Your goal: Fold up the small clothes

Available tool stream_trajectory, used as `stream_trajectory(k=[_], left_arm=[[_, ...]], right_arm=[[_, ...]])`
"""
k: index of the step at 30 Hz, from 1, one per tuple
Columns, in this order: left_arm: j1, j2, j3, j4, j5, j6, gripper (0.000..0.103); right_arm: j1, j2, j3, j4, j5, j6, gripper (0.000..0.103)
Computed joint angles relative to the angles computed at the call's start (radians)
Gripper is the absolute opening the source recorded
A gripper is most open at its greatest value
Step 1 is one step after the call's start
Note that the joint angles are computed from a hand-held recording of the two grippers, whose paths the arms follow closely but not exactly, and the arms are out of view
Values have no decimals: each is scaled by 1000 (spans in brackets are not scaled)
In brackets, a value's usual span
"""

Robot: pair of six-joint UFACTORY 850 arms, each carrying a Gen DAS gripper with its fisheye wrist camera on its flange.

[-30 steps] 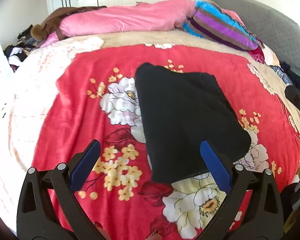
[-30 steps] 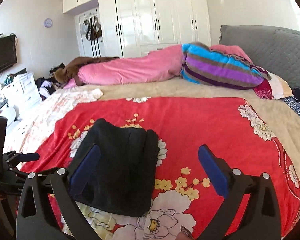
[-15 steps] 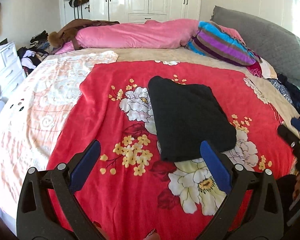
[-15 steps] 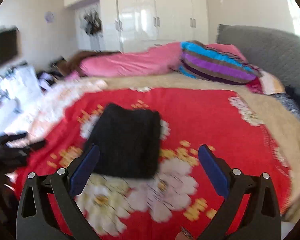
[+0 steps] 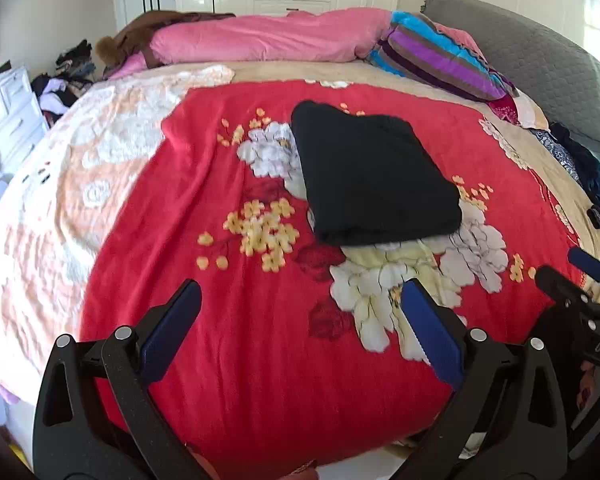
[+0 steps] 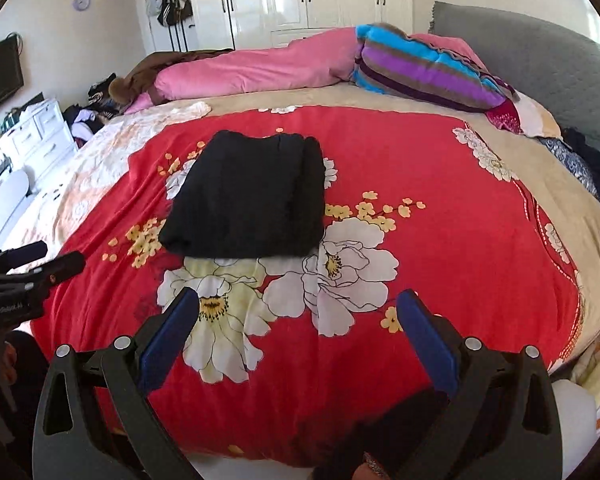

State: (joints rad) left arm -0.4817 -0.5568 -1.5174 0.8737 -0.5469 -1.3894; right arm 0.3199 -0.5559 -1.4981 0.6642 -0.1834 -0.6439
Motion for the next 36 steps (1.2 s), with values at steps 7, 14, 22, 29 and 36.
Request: stream_trajectory(k=[7,14,22,29,36], left_arm=[[-5,7,7,-10,-5,-12,94],[-3,2,0,-30,-15,4,94],[-4,0,-6,-27,-33,3,94],[-3,0,-9,-36,-45,8,94],[-7,1,-10,-28,-53,3,94]], right_arm=[[-4,-12,-17,-89,-59,95,99],[-4,-9,-10,-79,-52,82,99],[-5,-5,-5,-78,-44,87,99],[0,0,-3,-133,-25,122,99],[1,1,-4,-156,-25,154,99]])
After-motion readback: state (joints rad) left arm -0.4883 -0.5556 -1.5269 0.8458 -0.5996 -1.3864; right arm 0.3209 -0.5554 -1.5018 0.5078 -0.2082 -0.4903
